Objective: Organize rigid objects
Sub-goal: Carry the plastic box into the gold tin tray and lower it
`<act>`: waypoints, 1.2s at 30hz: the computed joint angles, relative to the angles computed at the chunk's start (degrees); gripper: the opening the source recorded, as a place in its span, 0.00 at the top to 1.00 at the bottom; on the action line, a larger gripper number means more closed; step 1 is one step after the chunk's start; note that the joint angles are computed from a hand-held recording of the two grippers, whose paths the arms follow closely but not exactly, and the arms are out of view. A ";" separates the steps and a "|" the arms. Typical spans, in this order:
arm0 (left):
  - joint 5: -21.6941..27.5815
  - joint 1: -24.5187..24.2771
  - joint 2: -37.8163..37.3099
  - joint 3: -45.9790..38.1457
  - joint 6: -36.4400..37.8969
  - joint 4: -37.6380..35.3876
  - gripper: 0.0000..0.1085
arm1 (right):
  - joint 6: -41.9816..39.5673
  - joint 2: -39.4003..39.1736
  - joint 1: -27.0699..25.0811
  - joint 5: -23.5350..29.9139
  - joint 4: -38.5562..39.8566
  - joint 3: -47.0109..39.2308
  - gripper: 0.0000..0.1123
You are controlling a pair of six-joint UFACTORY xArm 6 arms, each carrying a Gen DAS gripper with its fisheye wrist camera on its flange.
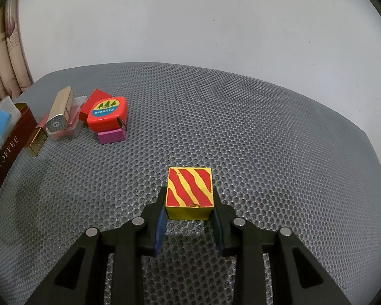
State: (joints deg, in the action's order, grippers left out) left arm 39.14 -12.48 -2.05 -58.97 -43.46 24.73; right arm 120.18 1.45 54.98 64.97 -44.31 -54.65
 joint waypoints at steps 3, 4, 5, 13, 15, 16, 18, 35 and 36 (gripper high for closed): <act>1.10 0.24 0.42 -1.70 -0.17 0.46 0.50 | 0.12 -0.23 -0.08 -0.16 -0.07 0.34 0.72; 1.14 0.38 2.42 -3.74 -0.65 1.12 0.50 | 0.08 -0.08 -0.01 -0.02 0.00 0.13 0.72; 1.67 0.39 3.80 -5.57 -0.77 1.44 0.50 | 0.08 -0.04 0.01 0.03 0.02 0.08 0.72; 5.86 1.35 2.02 -6.62 -3.37 4.93 0.50 | 0.20 -0.03 0.09 0.15 0.10 0.13 0.72; 6.87 1.78 1.57 -6.64 -3.99 6.06 0.50 | 0.25 0.05 0.13 0.19 0.13 0.02 0.72; 6.90 2.54 0.82 -6.02 -3.51 6.06 0.50 | 0.29 -0.14 0.09 0.12 0.10 0.28 0.72; 7.13 3.63 0.97 -6.32 -3.25 6.10 0.50 | 0.21 0.17 0.17 0.32 0.19 -0.14 0.72; 3.89 15.29 -2.90 3.97 -0.02 6.34 0.50 | 0.22 -0.69 0.15 0.51 0.37 1.08 0.72; 4.03 15.72 -3.08 4.42 -0.03 6.38 0.50 | 0.29 -0.98 0.11 0.41 0.32 1.47 0.72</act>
